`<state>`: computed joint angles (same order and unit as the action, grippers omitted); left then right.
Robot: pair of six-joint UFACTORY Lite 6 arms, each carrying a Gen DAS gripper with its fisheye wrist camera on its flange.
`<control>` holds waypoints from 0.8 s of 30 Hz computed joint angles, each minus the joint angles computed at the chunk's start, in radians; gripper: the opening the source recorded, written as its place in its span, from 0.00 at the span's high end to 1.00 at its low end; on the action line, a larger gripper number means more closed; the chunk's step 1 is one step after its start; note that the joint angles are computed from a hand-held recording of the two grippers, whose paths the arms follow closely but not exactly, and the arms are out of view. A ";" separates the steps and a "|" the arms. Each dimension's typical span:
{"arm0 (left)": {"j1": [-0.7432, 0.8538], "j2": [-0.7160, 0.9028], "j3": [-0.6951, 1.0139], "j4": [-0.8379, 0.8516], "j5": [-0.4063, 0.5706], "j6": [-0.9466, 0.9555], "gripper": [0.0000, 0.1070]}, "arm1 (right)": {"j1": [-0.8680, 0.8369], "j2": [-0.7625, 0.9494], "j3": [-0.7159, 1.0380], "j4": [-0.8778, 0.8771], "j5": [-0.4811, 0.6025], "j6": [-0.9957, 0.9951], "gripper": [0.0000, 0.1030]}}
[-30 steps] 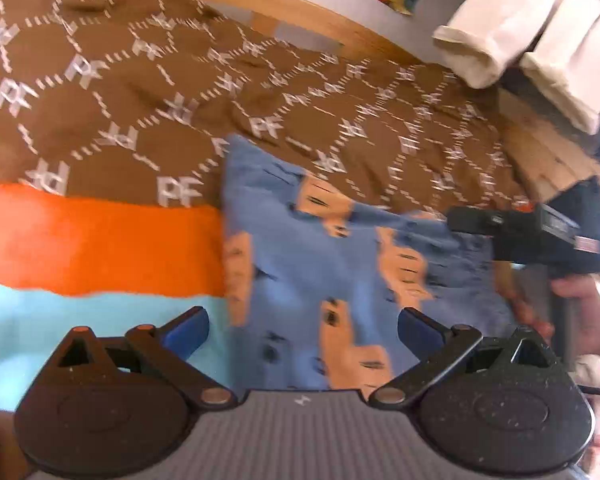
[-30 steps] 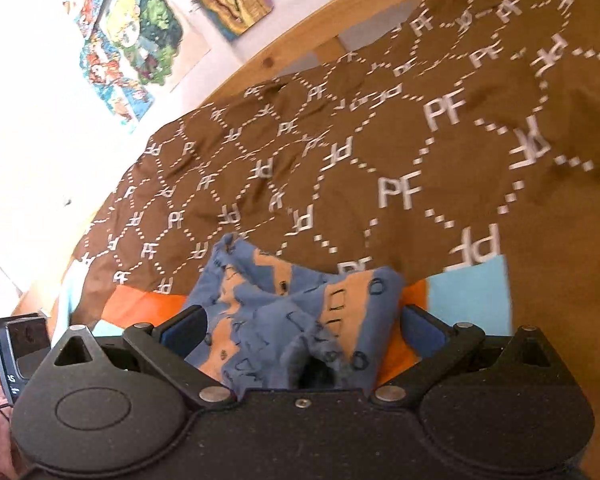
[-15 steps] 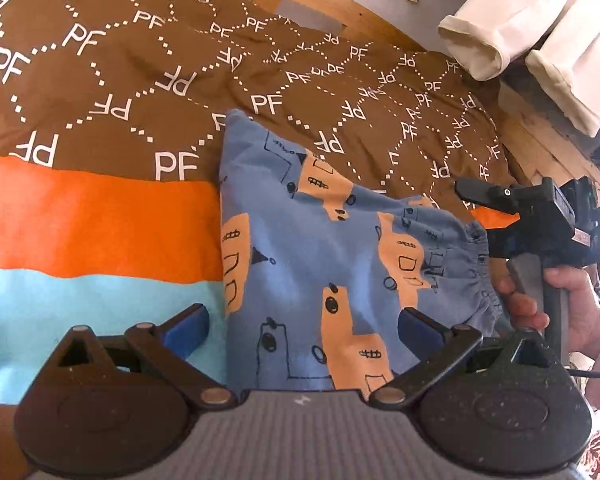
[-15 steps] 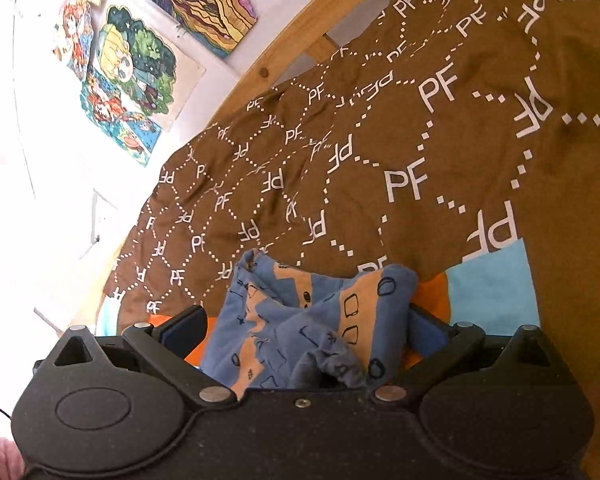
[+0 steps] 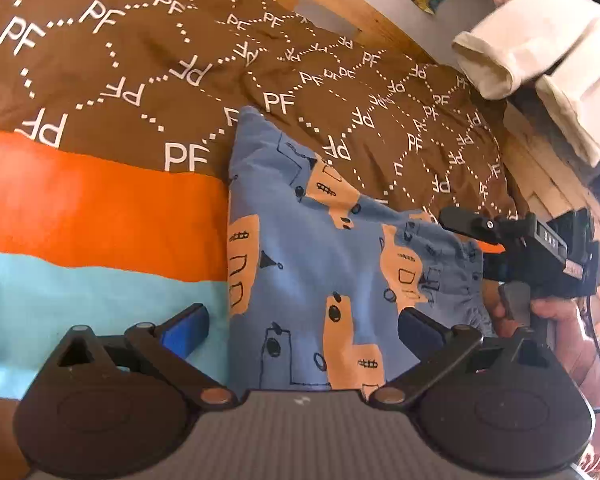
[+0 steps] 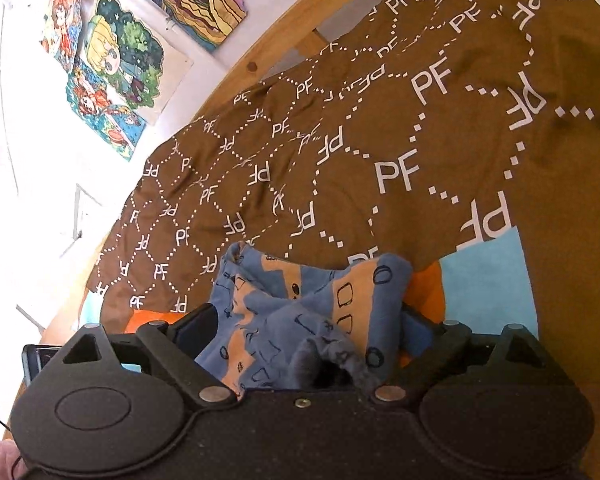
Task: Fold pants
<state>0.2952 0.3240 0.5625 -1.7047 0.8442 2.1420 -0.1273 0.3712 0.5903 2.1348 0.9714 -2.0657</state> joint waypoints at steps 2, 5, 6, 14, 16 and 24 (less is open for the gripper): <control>0.002 -0.005 -0.007 -0.001 0.000 0.009 0.04 | 0.006 -0.008 -0.010 0.020 -0.004 -0.005 0.12; 0.008 -0.001 -0.003 0.006 0.007 0.000 0.04 | 0.005 -0.015 -0.028 0.052 -0.010 -0.017 0.20; 0.011 0.002 -0.001 0.009 0.010 -0.006 0.04 | 0.004 -0.018 -0.034 0.061 -0.016 -0.020 0.25; 0.008 -0.010 -0.012 0.000 0.003 -0.002 0.04 | 0.009 -0.037 -0.076 0.145 -0.047 -0.068 0.54; 0.007 -0.016 -0.017 -0.004 0.000 0.000 0.05 | 0.023 -0.048 -0.081 0.167 -0.062 -0.087 0.55; 0.028 -0.029 -0.016 0.004 -0.013 -0.071 0.20 | 0.065 -0.071 -0.093 0.235 -0.099 -0.128 0.63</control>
<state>0.3233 0.2954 0.5466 -1.7004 0.8317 2.0707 -0.0623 0.3005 0.4971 2.3694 0.8722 -2.1938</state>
